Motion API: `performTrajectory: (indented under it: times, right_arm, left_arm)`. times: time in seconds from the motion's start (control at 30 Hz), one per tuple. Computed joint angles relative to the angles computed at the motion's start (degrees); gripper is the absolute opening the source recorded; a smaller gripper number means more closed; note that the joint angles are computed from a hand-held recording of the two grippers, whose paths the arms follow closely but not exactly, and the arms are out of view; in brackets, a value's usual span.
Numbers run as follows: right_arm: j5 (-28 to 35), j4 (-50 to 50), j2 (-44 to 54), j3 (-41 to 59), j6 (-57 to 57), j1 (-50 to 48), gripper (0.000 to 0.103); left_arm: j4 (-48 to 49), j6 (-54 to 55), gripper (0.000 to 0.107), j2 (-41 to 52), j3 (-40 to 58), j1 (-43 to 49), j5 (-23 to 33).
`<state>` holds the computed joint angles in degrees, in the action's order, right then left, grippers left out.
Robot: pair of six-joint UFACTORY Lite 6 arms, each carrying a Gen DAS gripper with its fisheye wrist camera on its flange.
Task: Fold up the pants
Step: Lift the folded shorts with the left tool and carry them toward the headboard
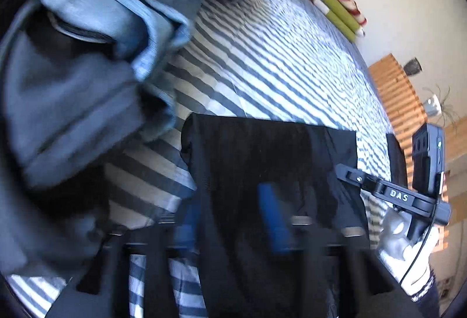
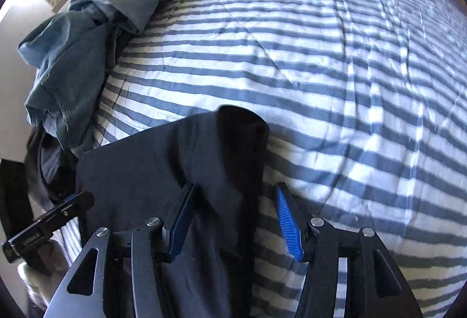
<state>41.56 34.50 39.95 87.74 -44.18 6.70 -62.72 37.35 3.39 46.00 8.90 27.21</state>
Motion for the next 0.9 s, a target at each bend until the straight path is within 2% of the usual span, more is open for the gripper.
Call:
performTrajectory:
  times: [0.07, 0.1, 0.13, 0.23, 0.37, 0.53, 0.63, 0.73, 0.83, 0.9]
  right_arm:
    - [-2.34, -1.49, -0.98, -1.16, 0.71, 1.25, 0.024]
    - [-2.69, -1.16, -1.51, -1.71, 0.11, 1.42, 0.015]
    - [-2.55, 0.3, -2.43, -2.63, -1.38, 1.15, 0.011]
    - [-4.44, 6.58, -9.75, -10.05, -7.63, -0.31, 0.01]
    - [0.04, 16.1, -22.14, -18.99, -18.29, -7.33, 0.01]
    - [7.74, 17.49, -34.44, -22.19, -22.29, -19.06, 0.01]
    - [11.48, 17.06, -36.86, -19.35, -22.78, -25.74, 0.01]
    - [15.39, 15.36, -35.29, -11.91, -23.36, -34.46, 0.01]
    - [16.8, 13.12, -29.17, -1.6, -22.26, -39.63, 0.01]
    - [17.78, 11.55, -23.94, 6.33, -21.89, -43.82, 0.01]
  left_arm:
    - [-5.13, 5.56, 0.009, 1.12, -0.38, 0.98, 2.13]
    - [-5.94, 6.0, 0.008, 0.31, -0.94, 0.46, 1.44]
    - [-5.84, 5.43, 0.007, -0.43, -1.05, -0.55, 0.47]
    - [-7.88, 5.76, 0.007, -6.64, -3.55, -1.44, 0.54]
    - [3.11, -6.92, 0.006, -17.1, -3.87, -7.09, -2.42]
    - [20.85, -28.8, 0.006, -21.49, 4.71, -17.93, -3.5]
    - [32.53, -41.72, 0.006, -16.86, 13.97, -27.53, -5.66]
    - [45.2, -55.1, 0.006, -5.74, 27.9, -37.26, -6.84]
    - [49.98, -61.75, 0.006, 8.13, 44.85, -43.04, -4.58]
    - [49.58, -61.63, 0.006, 18.16, 56.84, -46.44, -4.23]
